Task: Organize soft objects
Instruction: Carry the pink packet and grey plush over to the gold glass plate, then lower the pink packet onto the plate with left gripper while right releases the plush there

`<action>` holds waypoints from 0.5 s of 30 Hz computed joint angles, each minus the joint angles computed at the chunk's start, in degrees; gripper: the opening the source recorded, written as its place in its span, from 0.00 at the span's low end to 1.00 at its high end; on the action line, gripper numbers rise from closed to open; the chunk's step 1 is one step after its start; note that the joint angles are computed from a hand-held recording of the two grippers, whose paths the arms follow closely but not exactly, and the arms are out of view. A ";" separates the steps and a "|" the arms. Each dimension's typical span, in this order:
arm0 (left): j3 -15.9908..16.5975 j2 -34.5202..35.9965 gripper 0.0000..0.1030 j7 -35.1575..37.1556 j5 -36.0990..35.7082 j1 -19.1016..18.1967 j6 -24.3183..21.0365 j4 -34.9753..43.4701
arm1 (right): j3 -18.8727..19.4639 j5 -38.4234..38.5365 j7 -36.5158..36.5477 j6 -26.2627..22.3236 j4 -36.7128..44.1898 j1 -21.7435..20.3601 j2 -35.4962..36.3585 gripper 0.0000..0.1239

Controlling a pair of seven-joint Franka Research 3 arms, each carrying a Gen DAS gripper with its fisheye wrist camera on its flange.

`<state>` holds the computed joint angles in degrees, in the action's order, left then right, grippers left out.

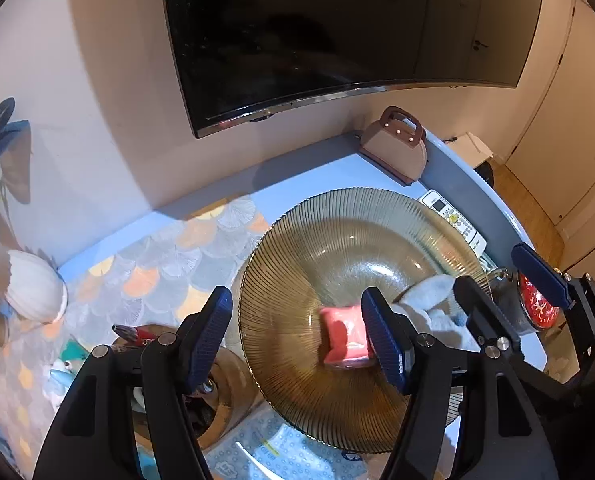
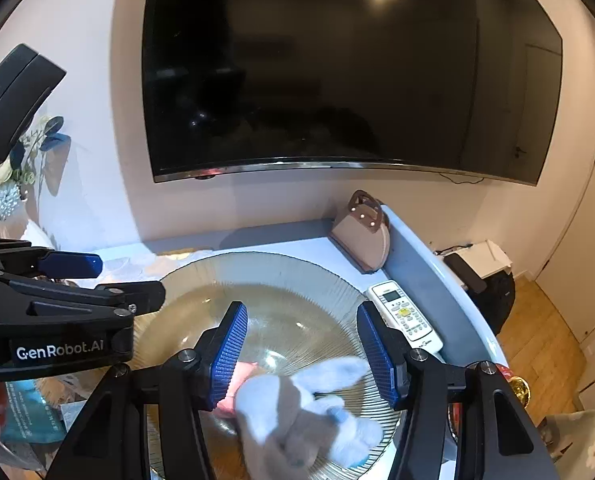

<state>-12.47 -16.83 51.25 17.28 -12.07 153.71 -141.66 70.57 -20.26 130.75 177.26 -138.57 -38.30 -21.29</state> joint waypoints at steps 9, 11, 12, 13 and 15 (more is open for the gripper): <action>0.20 -0.28 0.63 0.28 -0.73 -0.20 -0.03 -0.16 | 0.08 0.10 -0.89 0.63 -0.01 0.23 -0.28 0.45; 0.18 -0.34 0.63 0.12 -0.78 -0.13 -0.12 -0.21 | 0.05 0.33 -1.04 0.62 -0.04 0.29 -0.34 0.45; 0.14 -0.39 0.63 -0.08 -0.74 -0.05 -0.22 -0.23 | 0.02 0.47 -1.05 0.55 -0.06 0.35 -0.45 0.45; 0.13 -0.43 0.63 -0.22 -0.70 0.00 -0.29 -0.27 | -0.26 0.65 -1.06 0.50 -0.18 0.68 -0.57 0.45; 0.18 -0.59 0.63 -0.33 -0.75 0.04 -0.50 -0.43 | -0.75 0.82 -1.07 0.47 -0.36 1.16 -0.74 0.45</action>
